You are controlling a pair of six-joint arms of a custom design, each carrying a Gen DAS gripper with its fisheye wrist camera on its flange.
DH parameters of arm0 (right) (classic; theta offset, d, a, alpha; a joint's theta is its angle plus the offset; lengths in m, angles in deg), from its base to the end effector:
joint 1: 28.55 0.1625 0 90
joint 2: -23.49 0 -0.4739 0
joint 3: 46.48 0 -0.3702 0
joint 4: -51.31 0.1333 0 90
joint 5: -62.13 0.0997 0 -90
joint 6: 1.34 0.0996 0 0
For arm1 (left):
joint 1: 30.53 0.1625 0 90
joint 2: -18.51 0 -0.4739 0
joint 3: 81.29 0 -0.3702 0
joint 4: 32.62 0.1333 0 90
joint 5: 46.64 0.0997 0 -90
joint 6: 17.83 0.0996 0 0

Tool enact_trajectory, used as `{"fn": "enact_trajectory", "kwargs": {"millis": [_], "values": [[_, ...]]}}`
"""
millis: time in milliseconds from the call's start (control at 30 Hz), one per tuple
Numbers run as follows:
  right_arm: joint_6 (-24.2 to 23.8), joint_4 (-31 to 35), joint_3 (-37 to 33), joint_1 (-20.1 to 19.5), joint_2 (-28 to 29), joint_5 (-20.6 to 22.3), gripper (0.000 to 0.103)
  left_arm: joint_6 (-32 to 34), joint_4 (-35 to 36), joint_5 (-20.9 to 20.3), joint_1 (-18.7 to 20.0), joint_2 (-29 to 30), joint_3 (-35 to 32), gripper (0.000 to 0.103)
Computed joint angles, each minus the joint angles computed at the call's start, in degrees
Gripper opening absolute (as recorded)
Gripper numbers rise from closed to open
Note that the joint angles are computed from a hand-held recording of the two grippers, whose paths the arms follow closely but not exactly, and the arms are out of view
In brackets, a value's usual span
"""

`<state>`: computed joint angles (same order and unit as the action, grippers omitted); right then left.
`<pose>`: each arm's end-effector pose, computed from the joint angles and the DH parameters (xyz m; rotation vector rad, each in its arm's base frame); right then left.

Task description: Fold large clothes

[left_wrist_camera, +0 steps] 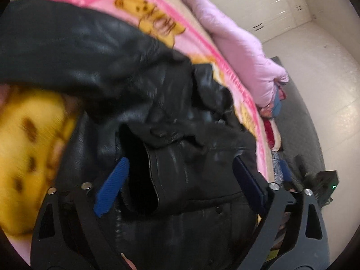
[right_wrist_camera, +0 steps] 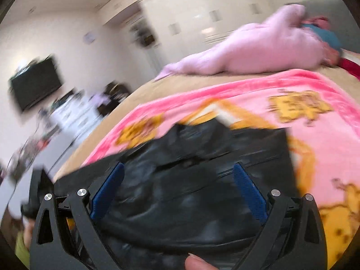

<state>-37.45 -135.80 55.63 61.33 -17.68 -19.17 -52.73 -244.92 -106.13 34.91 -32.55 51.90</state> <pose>0.1470 -0.6754 0.1302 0.9732 -2.7608 0.9775 -0.0323 -0.5131 0.1631 -0.5226 2.7229 -1.2491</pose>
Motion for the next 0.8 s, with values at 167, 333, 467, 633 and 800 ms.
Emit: {"fn": "enact_trajectory", "kwargs": {"millis": [167, 333, 467, 633, 800], "values": [[2.9, -9.0, -2.8, -0.9, 1.0, -6.9, 0.097, -0.7, -1.3, 2.0, 0.6, 3.3, -3.0, 0.005], [8.2, -9.5, -5.4, -2.8, 0.9, -9.5, 0.097, 10.0, -2.7, 7.3, -4.2, 2.2, -6.1, 0.001], [10.2, -9.2, -6.8, -3.5, 1.4, -10.3, 0.097, 20.5, -6.9, 11.2, -8.9, 1.0, -7.7, 0.001], [6.4, -8.3, -8.6, -2.2, 3.4, -13.0, 0.097, 27.1, -7.7, 16.3, -10.0, 2.2, -7.3, 0.001], [2.5, -7.6, -10.5, -0.9, 6.0, -16.5, 0.096, 18.6, 0.2, 15.4, -3.1, 3.3, -6.7, 0.001]]}}
